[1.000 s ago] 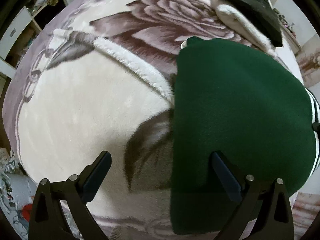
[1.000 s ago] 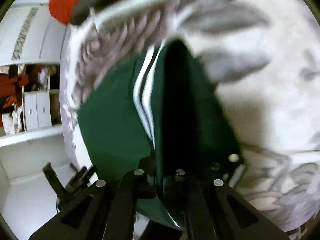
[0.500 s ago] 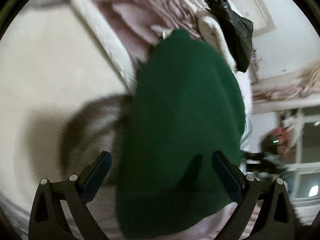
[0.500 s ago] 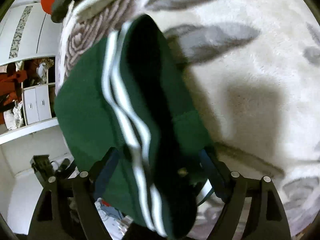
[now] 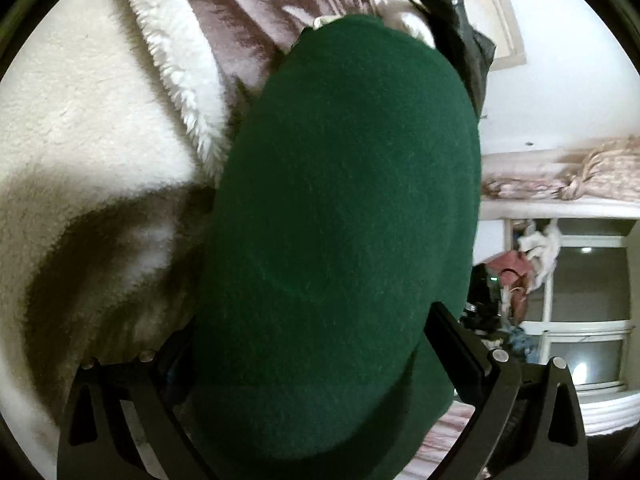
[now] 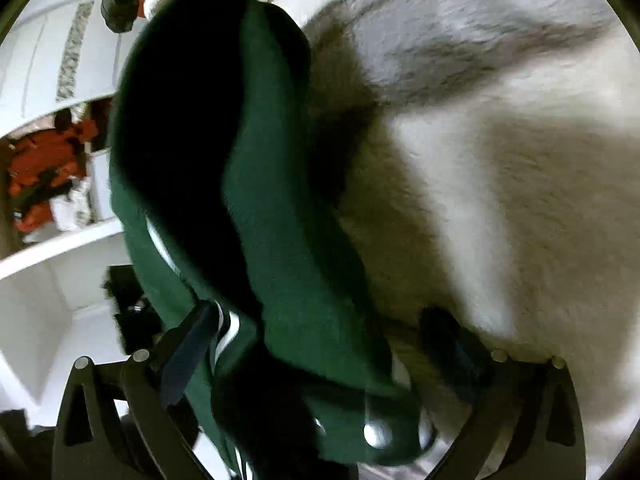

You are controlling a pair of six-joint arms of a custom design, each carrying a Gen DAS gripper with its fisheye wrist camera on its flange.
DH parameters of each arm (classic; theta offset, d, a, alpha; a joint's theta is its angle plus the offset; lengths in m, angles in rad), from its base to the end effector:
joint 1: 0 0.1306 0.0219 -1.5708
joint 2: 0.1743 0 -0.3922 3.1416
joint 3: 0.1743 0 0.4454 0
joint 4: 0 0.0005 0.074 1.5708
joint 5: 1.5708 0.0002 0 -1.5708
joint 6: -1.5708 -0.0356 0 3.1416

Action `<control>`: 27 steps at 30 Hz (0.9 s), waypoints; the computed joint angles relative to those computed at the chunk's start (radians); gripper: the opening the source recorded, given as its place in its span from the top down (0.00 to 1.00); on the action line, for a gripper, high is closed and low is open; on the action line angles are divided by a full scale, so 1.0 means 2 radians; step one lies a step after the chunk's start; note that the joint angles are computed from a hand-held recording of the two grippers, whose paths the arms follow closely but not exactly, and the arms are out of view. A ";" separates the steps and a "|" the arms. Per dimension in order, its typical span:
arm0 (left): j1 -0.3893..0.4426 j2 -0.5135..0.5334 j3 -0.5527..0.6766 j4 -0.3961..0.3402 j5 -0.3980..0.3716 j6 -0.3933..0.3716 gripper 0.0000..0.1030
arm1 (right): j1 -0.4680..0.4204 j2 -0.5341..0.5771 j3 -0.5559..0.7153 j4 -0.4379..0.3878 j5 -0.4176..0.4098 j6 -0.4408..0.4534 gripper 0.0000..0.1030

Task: Fold large clothes

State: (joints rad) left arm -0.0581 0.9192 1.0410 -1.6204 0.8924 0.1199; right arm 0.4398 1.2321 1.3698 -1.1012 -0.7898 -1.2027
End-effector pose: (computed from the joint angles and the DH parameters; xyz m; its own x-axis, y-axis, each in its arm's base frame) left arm 0.2885 -0.0450 0.4370 -0.9996 -0.0170 0.0213 -0.0272 0.6257 -0.7796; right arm 0.4014 0.2163 0.4972 -0.8892 0.3075 0.3388 0.4535 0.4933 0.7423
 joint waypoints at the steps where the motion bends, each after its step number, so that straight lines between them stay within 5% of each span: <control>1: 0.001 0.000 0.000 0.002 0.002 -0.001 0.01 | -0.003 -0.001 -0.011 0.037 -0.017 -0.016 0.00; 3: -0.004 -0.003 0.002 0.015 -0.002 0.002 0.05 | -0.005 -0.009 -0.032 0.103 -0.046 -0.051 0.00; 7: 0.002 -0.004 0.002 0.020 -0.002 -0.001 0.16 | 0.004 0.022 -0.013 0.100 -0.054 -0.050 0.00; 10: 0.006 -0.004 0.009 0.019 0.000 -0.002 0.22 | 0.006 0.012 -0.023 0.143 -0.053 -0.087 0.01; 12: 0.012 -0.002 0.019 0.018 0.004 0.002 0.24 | 0.011 -0.001 -0.035 0.190 -0.038 -0.131 0.15; 15: 0.013 0.008 0.040 0.010 0.005 -0.007 0.27 | 0.017 -0.010 -0.028 0.191 -0.002 -0.157 0.34; 20: 0.000 0.032 0.085 -0.009 0.000 -0.034 0.27 | 0.014 -0.026 -0.019 0.245 0.028 -0.194 0.44; 25: -0.017 0.065 0.120 -0.022 -0.004 -0.053 0.27 | 0.006 -0.001 0.048 0.187 0.040 -0.145 0.44; 27: -0.017 0.078 0.113 -0.029 -0.011 -0.071 0.27 | 0.000 0.020 0.083 0.099 0.023 -0.081 0.44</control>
